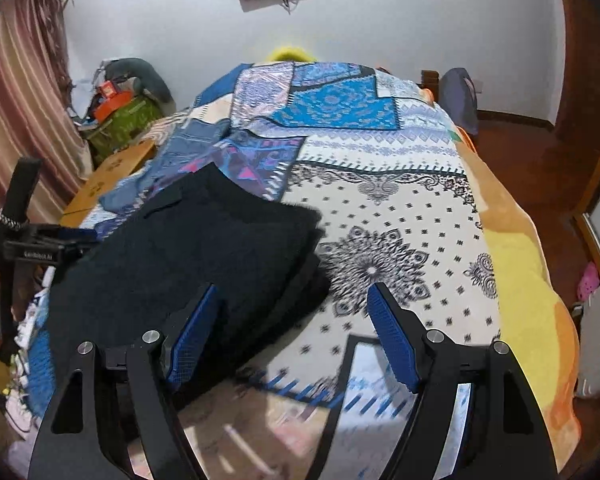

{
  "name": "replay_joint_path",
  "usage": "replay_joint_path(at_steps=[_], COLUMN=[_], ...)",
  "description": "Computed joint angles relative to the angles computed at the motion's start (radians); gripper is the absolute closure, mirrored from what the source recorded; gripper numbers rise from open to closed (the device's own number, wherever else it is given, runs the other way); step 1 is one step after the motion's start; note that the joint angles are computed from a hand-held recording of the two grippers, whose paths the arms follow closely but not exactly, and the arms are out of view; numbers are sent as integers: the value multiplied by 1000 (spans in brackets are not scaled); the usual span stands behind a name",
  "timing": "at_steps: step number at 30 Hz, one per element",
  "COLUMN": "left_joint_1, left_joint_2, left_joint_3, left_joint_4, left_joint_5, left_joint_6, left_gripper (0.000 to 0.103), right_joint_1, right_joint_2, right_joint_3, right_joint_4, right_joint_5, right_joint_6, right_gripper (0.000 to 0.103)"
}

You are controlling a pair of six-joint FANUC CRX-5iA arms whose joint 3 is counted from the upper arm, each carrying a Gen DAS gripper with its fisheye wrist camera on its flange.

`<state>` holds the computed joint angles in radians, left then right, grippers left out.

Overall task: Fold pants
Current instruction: 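Open the left gripper and smooth the folded trousers with both grippers, then press the folded black trousers flat with both open grippers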

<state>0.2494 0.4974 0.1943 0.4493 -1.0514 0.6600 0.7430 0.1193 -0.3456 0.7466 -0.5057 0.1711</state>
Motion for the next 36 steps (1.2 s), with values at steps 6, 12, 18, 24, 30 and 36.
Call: replay_joint_path(at_steps=[6, 12, 18, 24, 30, 36], left_joint_1=[45, 48, 33, 15, -73, -146], left_joint_2=[-127, -208, -284, -306, -242, -94], left_joint_3=[-180, -293, -346, -325, -233, -81], left_joint_4=[48, 83, 101, 209, 186, 42], left_joint_5=[29, 44, 141, 145, 175, 151], left_joint_6=[-65, -112, -171, -258, -249, -160], left_gripper=[20, 21, 26, 26, 26, 26], right_joint_1=[52, 95, 99, 107, 73, 20], right_joint_2=[-21, -46, -43, -51, -9, 90], right_joint_3=[0, -19, -11, 2, 64, 218], right_joint_4=[-42, -87, -185, -106, -75, -293], right_joint_5=[-7, 19, 9, -25, 3, 5], right_joint_6=[51, 70, 123, 129, 224, 528], right_gripper=[29, 29, 29, 29, 29, 29])
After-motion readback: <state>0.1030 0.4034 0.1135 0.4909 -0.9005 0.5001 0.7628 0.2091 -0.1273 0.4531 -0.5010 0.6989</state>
